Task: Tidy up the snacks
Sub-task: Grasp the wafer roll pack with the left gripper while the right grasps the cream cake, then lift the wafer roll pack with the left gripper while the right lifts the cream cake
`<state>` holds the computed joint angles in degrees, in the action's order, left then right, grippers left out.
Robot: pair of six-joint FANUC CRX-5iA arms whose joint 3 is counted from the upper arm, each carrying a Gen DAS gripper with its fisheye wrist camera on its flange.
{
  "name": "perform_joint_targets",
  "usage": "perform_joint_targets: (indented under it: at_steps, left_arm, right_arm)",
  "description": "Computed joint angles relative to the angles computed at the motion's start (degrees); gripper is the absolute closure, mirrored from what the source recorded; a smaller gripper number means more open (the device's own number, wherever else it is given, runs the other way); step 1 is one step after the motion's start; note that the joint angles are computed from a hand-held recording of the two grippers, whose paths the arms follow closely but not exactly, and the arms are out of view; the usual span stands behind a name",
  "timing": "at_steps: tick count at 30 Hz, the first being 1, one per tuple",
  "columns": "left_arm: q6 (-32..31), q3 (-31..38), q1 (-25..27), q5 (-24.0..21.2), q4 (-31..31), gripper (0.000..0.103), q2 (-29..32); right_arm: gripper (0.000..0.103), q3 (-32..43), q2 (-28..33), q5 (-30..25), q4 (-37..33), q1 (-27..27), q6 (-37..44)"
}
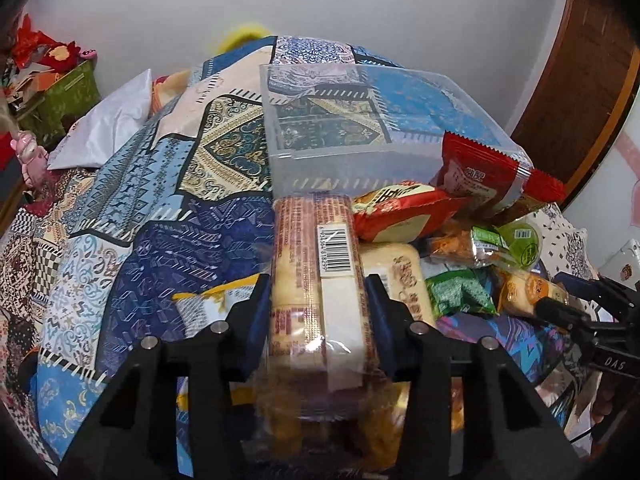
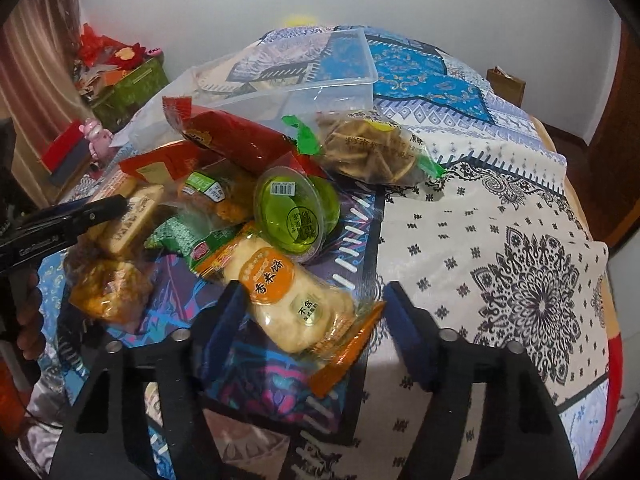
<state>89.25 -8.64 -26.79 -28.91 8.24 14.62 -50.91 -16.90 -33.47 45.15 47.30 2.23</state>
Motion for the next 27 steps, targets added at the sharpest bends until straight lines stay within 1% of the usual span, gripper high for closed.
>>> perform_joint_targets:
  at_steps: [2,5,8,11,13,16,19,21,23,26,27]
  left_arm:
    - [-2.09,-1.64,0.47,0.66,2.06,0.057,-0.90]
    - [-2.76,-3.21,0.70,0.96,2.29,0.058,-2.23]
    - [-3.69,-4.62,0.83,1.19,2.99,0.058,-3.40]
    - [-4.62,-5.87,0.76,1.45,3.56,0.058,-4.58]
    - [-4.94,-6.42,0.61,1.63,3.67,0.058,-5.14]
    - [-6.18,-7.29,0.46,1.92,4.81,0.058,-5.85]
    - [-6.96,-7.71,0.18,2.01,5.25,0.058,-6.31]
    - [-8.09,-8.20,-0.01,2.10,6.05,0.058,-6.68]
    - [-9.51,-8.90,-0.21,2.33,7.26,0.058,-7.10]
    - [-11.20,-9.45,-0.64,2.23,8.30,0.058,-7.29]
    - [-10.86,-9.31,-0.87,2.17,7.61,0.058,-7.32]
  right_arm:
    - [0.046,0.58,-0.51,-0.97,-2.40,0.93,1.97]
    - [0.046,1.59,-1.20,-1.96,-6.76,1.99,6.15]
    - [0.045,1.77,-1.35,-2.66,-7.09,2.15,6.46]
    - [0.039,2.61,-0.45,-1.94,-7.85,1.10,7.46]
    - [0.033,3.49,0.55,-0.52,-8.90,-0.12,9.46]
    - [0.032,5.36,2.86,-1.99,-8.82,-0.34,11.55]
    - [0.030,6.90,4.88,-2.26,-9.58,-0.89,14.93]
    - [0.028,8.27,6.33,-3.94,-10.32,-0.61,17.61]
    - [0.027,8.43,6.99,-5.42,-8.36,-0.38,18.13]
    - [0.023,8.92,7.13,-5.62,-8.52,-0.84,20.05]
    - [0.019,9.39,7.52,-6.33,-8.50,-0.91,20.93]
